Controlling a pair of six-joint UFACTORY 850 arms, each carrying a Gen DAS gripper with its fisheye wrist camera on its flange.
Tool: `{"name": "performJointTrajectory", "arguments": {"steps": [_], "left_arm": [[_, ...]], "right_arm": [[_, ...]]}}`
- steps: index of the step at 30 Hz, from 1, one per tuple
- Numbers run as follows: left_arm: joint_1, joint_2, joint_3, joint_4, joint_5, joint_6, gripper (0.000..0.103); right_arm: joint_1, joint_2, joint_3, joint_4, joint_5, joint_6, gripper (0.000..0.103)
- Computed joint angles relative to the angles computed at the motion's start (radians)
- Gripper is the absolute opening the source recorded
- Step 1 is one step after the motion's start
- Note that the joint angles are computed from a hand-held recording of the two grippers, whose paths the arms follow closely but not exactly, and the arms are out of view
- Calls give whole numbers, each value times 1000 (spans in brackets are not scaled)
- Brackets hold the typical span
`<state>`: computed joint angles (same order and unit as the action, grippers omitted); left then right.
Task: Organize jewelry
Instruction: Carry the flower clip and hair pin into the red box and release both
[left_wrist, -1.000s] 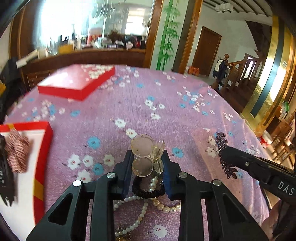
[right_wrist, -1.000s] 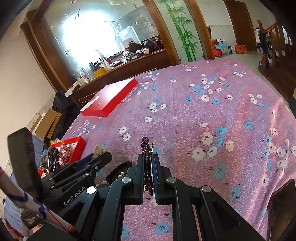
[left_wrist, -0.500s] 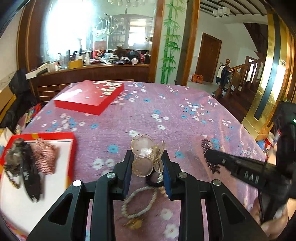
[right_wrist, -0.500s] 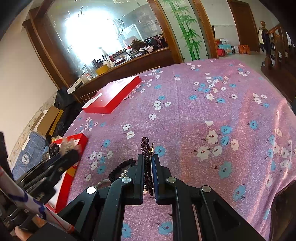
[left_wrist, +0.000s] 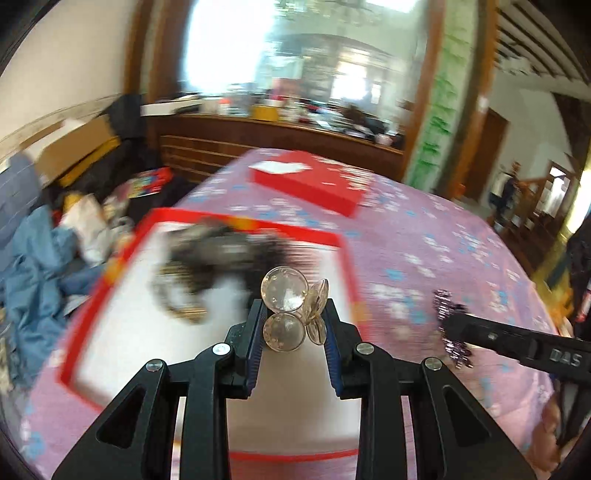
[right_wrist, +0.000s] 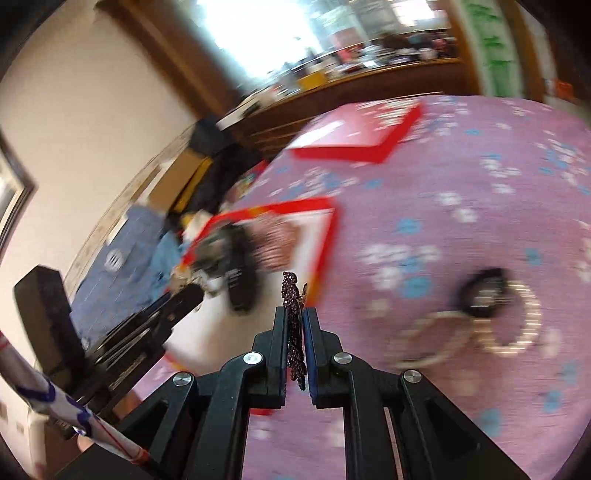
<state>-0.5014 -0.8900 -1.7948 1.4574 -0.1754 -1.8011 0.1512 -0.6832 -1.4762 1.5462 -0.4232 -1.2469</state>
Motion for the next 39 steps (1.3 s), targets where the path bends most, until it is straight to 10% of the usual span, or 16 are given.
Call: {"name": "performJointTrajectory", "arguments": {"steps": [5,20,39], "left_arm": [[72,27,68,-4,-35,-47,28],[131,-78,-56,-536,-33,468,28],[133,-65,-35,-565,-26,472,33]], "right_arm": [[64,-83,-130,-199,37,204,11],[106,-271,-390,-850,89,881,11],[94,-263,-375,-738,64,791,21]]}}
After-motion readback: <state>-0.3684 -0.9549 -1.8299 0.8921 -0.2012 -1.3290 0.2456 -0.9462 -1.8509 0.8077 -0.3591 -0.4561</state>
